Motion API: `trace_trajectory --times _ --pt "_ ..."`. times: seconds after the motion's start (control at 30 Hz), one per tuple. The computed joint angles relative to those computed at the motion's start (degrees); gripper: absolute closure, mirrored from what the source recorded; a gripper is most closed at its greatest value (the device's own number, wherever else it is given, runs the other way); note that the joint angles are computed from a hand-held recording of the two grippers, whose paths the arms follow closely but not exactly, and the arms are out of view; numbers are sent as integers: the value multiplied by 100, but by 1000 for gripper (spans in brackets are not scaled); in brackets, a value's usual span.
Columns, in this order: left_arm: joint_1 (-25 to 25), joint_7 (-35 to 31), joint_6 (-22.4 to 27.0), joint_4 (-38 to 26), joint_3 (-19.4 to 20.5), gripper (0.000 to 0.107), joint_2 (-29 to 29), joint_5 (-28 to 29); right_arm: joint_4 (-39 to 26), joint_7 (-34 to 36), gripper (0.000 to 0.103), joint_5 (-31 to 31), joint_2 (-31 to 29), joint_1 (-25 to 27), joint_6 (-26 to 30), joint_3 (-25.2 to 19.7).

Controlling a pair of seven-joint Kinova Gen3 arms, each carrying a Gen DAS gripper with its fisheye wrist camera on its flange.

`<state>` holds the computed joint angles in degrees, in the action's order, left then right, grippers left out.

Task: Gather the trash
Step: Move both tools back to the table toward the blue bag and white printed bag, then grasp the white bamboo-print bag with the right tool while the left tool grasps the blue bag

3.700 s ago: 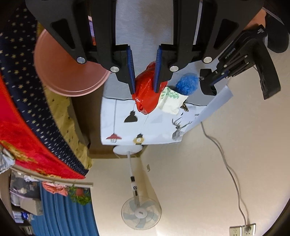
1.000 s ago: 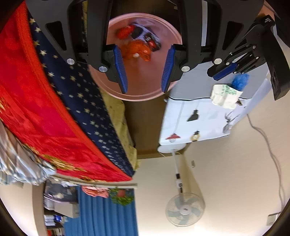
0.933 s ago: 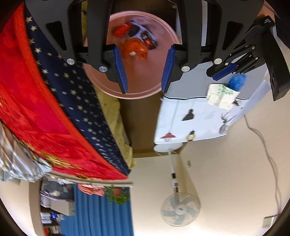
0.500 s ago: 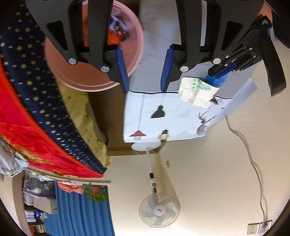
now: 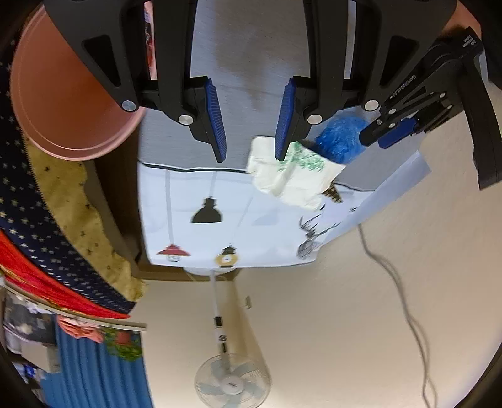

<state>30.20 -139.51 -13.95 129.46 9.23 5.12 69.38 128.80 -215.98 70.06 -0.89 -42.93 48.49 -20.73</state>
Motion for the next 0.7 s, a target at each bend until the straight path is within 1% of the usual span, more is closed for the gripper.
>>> trace_trajectory --times 0.1,0.17,0.23,0.27,0.3,0.33,0.37,0.43,0.47,0.57,0.63,0.7 --pt "-72 -348 64 -58 -100 72 71 459 -31 -44 69 247 155 90 -347 120" --pt "-208 -246 222 -77 -136 72 122 422 -77 -78 67 407 310 151 -562 214" --pt "-267 -137 338 -107 -200 71 187 335 -124 -92 67 508 437 185 -721 298" --pt "-287 -33 391 -119 -227 68 219 227 -147 -94 67 567 507 213 -831 349" --pt "-313 143 448 -131 -251 63 248 45 -176 -75 67 618 580 249 -957 405" --pt "-330 336 504 -149 -280 61 275 -146 -205 -69 65 679 650 279 -1075 455" --pt "-379 550 587 -172 -293 60 306 -356 -216 -61 60 716 680 296 -1156 494" --pt "-541 983 762 -229 -253 60 373 -772 -270 -1 56 826 793 379 -1444 589" --pt "-562 1115 803 -250 -266 60 400 -894 -328 101 56 836 880 452 -1582 601" --pt "-570 1459 899 -324 -322 60 489 -1217 -463 334 56 797 1064 421 -1708 714" --pt "-500 1598 977 -383 -444 60 537 -1351 -571 544 56 725 1183 427 -1812 786" --pt "-589 1823 1026 -419 -394 60 569 -1557 -674 738 56 639 1286 406 -1859 852"
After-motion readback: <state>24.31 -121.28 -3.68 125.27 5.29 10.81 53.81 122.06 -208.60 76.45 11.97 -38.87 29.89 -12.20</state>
